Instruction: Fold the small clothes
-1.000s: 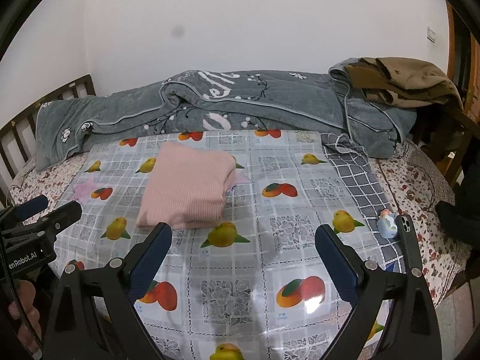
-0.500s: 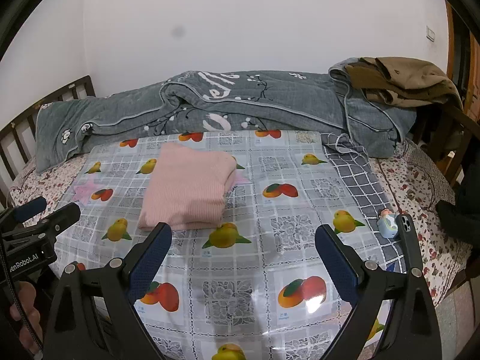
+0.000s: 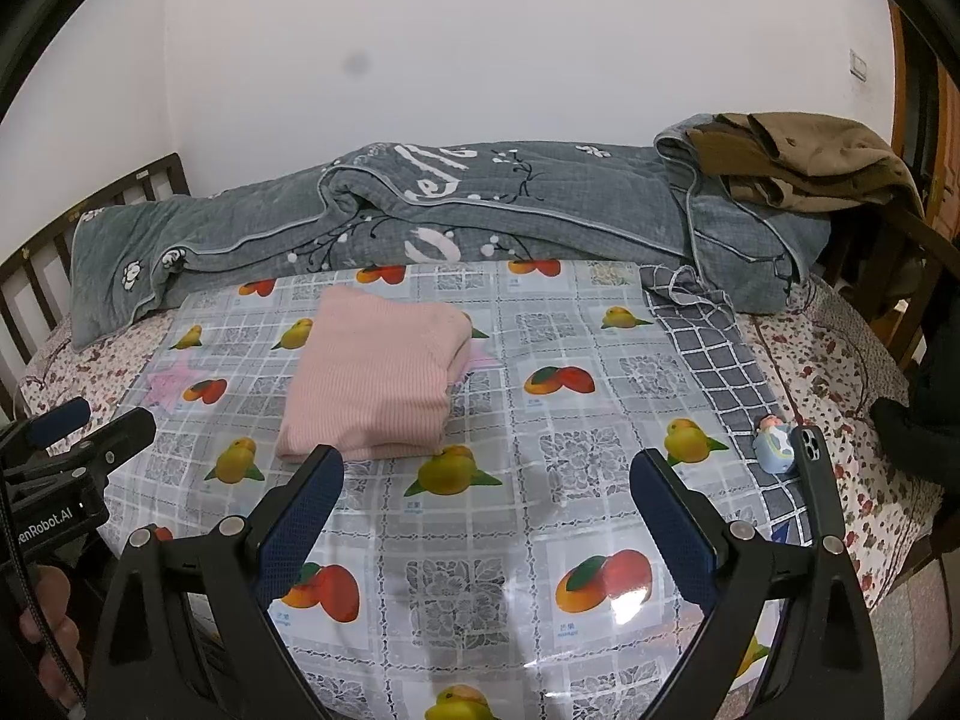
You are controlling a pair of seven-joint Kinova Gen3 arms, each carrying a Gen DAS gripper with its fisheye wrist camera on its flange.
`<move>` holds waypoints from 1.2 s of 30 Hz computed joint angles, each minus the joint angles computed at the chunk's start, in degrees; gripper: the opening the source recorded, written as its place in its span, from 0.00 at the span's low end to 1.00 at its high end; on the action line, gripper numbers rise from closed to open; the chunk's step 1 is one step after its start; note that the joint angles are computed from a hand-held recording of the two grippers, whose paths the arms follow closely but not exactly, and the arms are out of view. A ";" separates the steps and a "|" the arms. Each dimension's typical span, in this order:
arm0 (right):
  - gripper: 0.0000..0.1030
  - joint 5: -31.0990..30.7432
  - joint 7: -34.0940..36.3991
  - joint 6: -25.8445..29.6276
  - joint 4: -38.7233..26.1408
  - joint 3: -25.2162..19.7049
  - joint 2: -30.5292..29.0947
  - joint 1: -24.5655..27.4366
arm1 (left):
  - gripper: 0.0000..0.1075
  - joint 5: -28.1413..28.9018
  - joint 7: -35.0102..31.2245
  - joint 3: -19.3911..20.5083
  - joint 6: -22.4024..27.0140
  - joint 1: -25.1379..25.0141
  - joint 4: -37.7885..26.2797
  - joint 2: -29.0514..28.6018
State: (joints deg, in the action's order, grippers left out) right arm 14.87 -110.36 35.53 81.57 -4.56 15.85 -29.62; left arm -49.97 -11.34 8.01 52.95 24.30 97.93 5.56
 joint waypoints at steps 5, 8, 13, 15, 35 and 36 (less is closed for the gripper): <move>0.92 0.04 -0.31 0.03 0.23 0.00 -0.24 -0.09 | 0.82 0.00 -0.14 -0.02 -0.17 -0.12 0.12 -0.10; 0.92 0.48 -0.85 0.03 0.30 0.18 -0.29 -0.35 | 0.82 0.06 -0.18 -0.01 -0.29 -0.21 0.18 -0.17; 0.92 0.68 -0.94 -0.02 0.36 0.05 -0.38 -0.39 | 0.82 0.15 -0.24 0.09 0.10 -0.24 0.29 -0.40; 0.92 0.56 -0.80 0.01 0.25 -0.01 -0.32 -0.24 | 0.82 0.13 0.05 0.23 0.57 -0.13 0.19 -0.41; 0.92 -0.45 -0.07 -0.08 0.19 -0.23 -0.36 -0.01 | 0.82 0.19 -0.24 0.45 0.35 -0.52 0.46 -0.80; 0.92 -0.39 -0.18 -0.14 0.23 -0.19 -0.39 -0.08 | 0.82 0.19 -0.30 0.46 0.32 -0.55 0.49 -0.84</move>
